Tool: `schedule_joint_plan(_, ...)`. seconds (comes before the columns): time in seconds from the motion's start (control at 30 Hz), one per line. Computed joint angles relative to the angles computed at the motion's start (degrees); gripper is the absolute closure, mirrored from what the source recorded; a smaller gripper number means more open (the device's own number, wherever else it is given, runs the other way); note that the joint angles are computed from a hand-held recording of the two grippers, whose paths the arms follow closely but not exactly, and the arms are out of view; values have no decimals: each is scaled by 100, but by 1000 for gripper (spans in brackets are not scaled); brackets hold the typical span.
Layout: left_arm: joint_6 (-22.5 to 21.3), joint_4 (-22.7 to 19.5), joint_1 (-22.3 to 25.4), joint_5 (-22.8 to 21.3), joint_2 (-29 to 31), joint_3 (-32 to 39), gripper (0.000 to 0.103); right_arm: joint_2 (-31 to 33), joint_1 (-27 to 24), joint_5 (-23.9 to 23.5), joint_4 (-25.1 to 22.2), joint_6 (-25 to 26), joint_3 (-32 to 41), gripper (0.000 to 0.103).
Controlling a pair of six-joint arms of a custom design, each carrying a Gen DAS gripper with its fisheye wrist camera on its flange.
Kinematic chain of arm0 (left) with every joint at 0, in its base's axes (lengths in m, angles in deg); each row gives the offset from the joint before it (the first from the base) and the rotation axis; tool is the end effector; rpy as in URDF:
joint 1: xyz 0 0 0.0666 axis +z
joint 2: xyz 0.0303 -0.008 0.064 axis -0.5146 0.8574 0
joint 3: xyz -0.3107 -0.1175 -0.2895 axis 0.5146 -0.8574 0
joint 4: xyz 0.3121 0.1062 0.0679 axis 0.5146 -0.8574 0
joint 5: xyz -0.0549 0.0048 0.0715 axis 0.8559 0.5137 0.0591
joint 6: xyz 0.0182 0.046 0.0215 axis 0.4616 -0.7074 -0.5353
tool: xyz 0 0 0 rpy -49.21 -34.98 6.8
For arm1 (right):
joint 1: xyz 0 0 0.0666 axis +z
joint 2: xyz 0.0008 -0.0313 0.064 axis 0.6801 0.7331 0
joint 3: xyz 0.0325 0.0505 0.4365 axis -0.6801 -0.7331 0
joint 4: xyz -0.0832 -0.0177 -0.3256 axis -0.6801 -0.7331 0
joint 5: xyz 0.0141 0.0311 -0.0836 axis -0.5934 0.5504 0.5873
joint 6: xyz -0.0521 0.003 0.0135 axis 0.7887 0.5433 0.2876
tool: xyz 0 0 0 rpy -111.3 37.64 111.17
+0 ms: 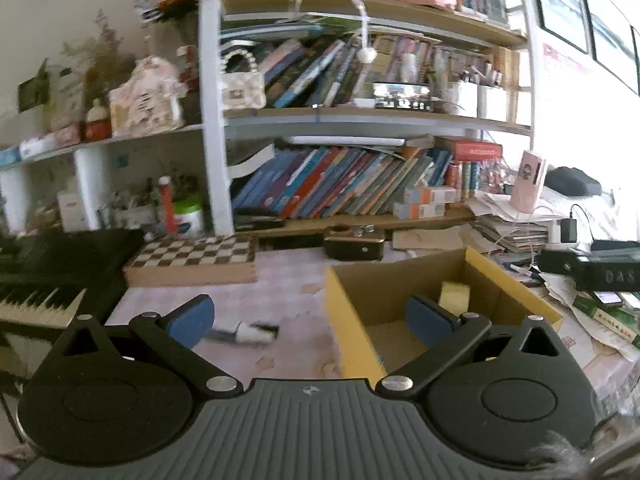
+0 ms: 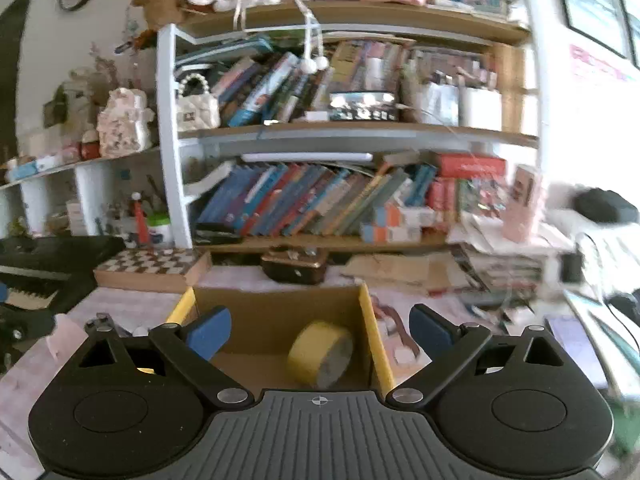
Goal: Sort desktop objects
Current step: 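Withdraw both tools from the box back toward the table objects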
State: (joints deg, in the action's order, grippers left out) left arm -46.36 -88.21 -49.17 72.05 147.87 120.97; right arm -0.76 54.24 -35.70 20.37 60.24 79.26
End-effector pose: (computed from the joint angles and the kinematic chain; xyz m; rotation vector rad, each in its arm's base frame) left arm 0.5324 -0.1850 0.4240 0.5988 1.8611 -0.3679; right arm 0.4071 0.0616 0.4174 0.4592 1.8931 -0.2602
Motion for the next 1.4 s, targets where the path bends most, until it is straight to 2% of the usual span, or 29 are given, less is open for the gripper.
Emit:
schedule_joint_plan(0.17, 254, 238, 310, 12, -237, -476, 0, 36, 765, 1162, -433, -835, -126, 6)
schedule_joint_plan(0.3, 227, 397, 549, 102, -379, -819, 0, 169, 1259, 1673, -1154, -1677, -19, 6)
schedule_joint_plan(0.5, 101, 452, 855, 155, -530, -1272, 0, 420, 1819, 1818, -2241, -2957, 215, 6)
schedule_joint_plan(0.67, -153, 38, 1121, 389, -533, -1408, 0, 694, 2126, 1527, -2855, -3645, 451, 6)
schedule_joint_plan(0.97, -603, -330, 1528, 828, -507, -1470, 0, 1060, 2484, 1217, -3314, -4071, 783, 6)
schedule_joint_plan(1.2, -937, -679, 1719, 986, -470, -1445, 0, 1294, 2621, 701, -3208, -3758, 984, 6)
schedule_joint_plan(1.4, -1052, -720, 1861, 1035, -465, -1442, 0, 1478, 2709, 491, -3073, -3459, 1189, 6)
